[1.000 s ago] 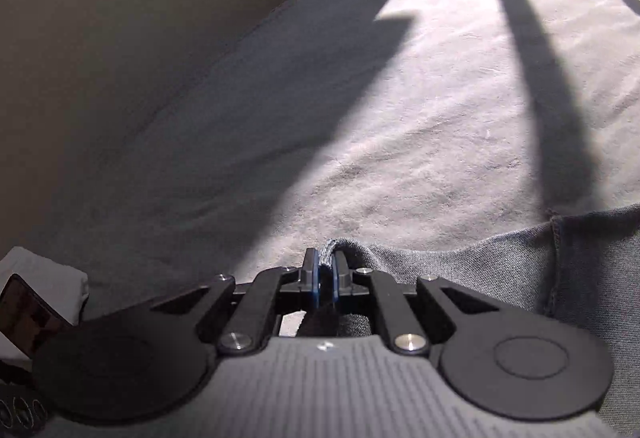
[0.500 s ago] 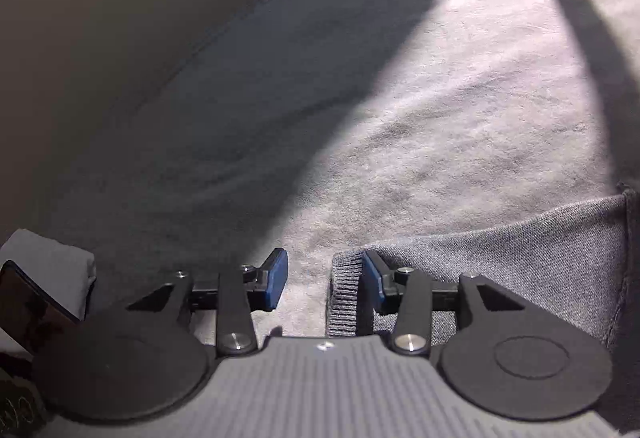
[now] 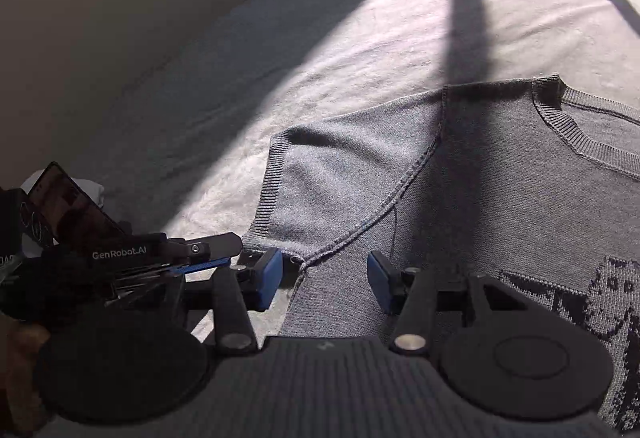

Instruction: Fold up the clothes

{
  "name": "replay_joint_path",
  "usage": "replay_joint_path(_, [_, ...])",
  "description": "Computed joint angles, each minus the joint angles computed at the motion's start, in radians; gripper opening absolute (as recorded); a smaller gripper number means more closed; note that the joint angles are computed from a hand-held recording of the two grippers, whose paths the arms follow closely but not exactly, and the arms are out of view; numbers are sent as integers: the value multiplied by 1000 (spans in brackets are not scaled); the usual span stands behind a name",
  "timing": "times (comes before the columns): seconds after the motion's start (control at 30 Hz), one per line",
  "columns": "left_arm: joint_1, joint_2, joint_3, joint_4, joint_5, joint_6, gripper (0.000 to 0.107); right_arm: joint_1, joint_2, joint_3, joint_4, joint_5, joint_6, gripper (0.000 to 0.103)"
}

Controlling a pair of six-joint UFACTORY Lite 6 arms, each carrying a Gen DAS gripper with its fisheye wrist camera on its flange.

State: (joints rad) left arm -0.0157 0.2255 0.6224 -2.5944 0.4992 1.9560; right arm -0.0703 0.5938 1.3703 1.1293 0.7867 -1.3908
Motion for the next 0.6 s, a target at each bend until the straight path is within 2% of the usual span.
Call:
replay_joint_path(0.23, [11, 46, -36, 177, 130, -67, 26, -93, -285, -455, 29, 44, -225, 47])
replay_joint_path(0.3, [-5, 87, -21, 184, 158, -54, 35, -98, -327, -536, 20, 43, -246, 47])
replay_joint_path(0.47, [-76, 127, -2, 18, 180, 53, 37, -72, -420, -688, 31, 16, -307, 47])
replay_joint_path(0.53, [-129, 149, 10, -109, 181, 140, 37, -67, -462, -725, 10, 26, -303, 47])
replay_joint_path(0.6, [-194, 166, 24, -268, 171, 256, 32, -92, -523, -773, 21, 19, -329, 47])
